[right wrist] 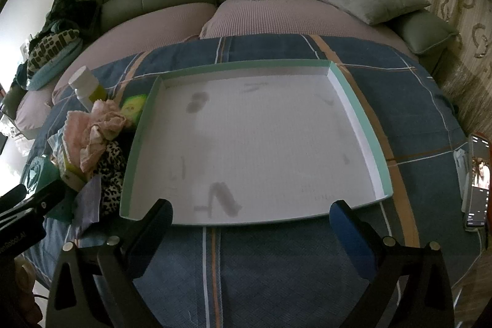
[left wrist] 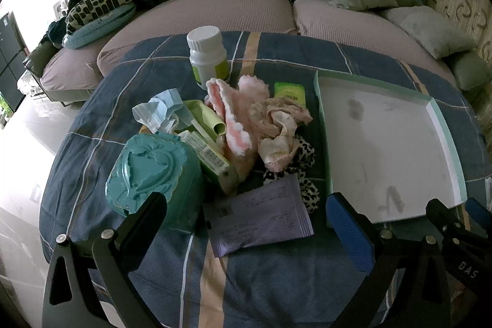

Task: Organize soft objects

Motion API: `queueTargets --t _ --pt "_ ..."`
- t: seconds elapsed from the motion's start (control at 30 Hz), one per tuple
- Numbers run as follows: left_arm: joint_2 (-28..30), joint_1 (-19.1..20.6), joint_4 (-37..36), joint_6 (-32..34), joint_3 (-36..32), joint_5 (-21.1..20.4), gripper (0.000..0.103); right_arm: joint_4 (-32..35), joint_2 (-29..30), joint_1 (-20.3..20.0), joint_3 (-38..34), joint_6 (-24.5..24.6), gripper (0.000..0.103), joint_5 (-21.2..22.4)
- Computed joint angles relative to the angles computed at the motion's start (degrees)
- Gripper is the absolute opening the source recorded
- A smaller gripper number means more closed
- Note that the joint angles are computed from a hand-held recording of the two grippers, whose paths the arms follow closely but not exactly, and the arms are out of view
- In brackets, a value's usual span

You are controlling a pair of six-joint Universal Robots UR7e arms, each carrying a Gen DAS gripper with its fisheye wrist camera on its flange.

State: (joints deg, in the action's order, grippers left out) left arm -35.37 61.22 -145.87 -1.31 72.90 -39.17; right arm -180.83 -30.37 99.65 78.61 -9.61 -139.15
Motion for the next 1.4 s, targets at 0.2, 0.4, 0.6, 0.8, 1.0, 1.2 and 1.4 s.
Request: queueTargets --t 0.2,0.4,0.6,0.8,1.0,1.2,1.4 --pt "-0.41 0.05 -0.31 0.0 0.42 -0.49 0.103 1.58 0.33 0.37 -1.0 0.6 0.103 -0.89" --pt "-0.67 0.1 -0.58 0.07 0.49 -1.02 0.103 2.83 0.5 0.32 -1.59 1.09 0.103 -1.18" --pt "-1.11 0.16 -0.82 0.1 0.8 -1.55 0.103 3.67 0.91 0.42 -2.25 1.2 0.103 -1.88" --pt "-1.5 0.03 -1.34 0.21 1.19 -2.03 0.103 4.11 1.46 0.49 -2.92 1.09 0.103 -2.66" --pt "-1.62 0.07 -1.32 -0.11 1.11 -2.47 0.103 4.63 1.78 0.33 -3.41 1.33 0.103 -3.45" --pt "-1.85 0.17 -0.83 -0.55 0.93 -2.94 0.103 4.27 2.09 0.37 -3.81 0.9 0.103 -3.85" --pt "-1.42 -0.69 -1.32 0.13 -1.58 -1.27 0.103 -2.52 2.85 1.41 -5.35 -3.7 0.103 -3.81"
